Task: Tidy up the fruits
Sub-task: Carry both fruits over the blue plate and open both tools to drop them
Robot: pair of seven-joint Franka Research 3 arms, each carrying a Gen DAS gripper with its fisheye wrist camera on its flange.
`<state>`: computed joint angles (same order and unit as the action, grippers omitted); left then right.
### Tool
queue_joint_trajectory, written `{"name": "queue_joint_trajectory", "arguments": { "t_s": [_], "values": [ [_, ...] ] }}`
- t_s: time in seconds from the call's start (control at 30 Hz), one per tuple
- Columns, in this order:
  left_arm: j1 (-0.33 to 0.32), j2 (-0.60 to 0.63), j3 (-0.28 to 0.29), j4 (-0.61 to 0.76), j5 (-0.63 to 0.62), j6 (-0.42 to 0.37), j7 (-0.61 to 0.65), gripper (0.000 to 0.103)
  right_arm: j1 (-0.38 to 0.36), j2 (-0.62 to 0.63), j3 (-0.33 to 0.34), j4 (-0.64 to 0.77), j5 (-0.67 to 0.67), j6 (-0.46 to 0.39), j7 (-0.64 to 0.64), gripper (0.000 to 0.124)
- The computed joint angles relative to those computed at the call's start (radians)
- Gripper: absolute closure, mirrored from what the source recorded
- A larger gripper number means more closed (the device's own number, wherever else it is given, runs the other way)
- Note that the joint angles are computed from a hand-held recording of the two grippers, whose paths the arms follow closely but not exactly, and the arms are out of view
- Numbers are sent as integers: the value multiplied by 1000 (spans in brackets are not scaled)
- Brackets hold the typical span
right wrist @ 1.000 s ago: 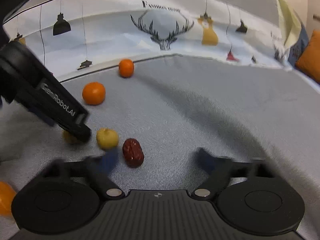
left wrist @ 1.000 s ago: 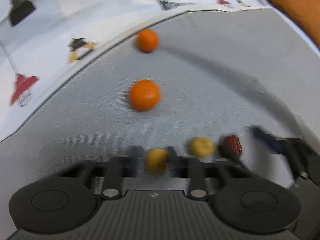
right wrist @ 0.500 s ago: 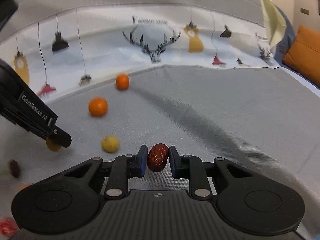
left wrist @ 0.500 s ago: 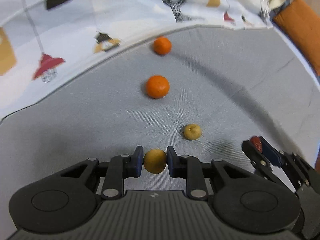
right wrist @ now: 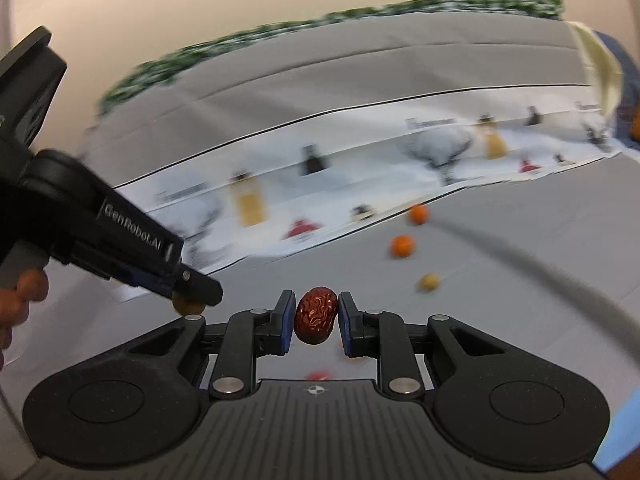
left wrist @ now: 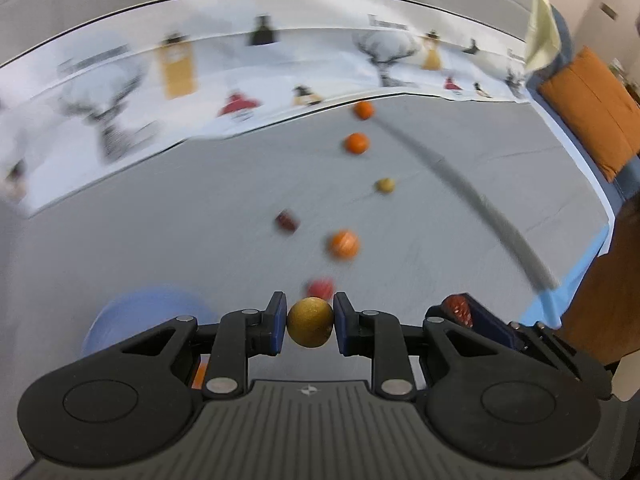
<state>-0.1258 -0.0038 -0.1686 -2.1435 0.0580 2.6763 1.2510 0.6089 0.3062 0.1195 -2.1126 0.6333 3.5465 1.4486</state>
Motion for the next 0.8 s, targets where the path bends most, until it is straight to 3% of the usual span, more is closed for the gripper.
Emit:
{"name": "queue_joint_trajectory", "arguments": {
  "t_s": [0.1, 0.2, 0.33, 0.4, 0.57, 0.8],
  "values": [
    [0, -190, 8, -170, 15, -33, -44, 76, -66, -96, 104, -102, -120, -30, 106, 100],
    [-42, -362, 53, -316, -68, -57, -4, 76, -16, -168, 105, -163, -143, -36, 94, 100],
    [-65, -559, 76, -481, -86, -69, -24, 76, 79, -233, 92, -195, -39, -47, -27, 100],
    [-76, -633, 87, -538, -88, -86, -40, 76, 130, -247, 96, -191, 98, -25, -152, 100],
    [-86, -817, 103, -657, -77, -143, -76, 76, 178, -264, 144, -175, 316, 41, -337, 100],
    [-91, -986, 114, -742, -55, -179, -122, 76, 190, -278, 189, -173, 356, 83, -418, 100]
  ]
}}
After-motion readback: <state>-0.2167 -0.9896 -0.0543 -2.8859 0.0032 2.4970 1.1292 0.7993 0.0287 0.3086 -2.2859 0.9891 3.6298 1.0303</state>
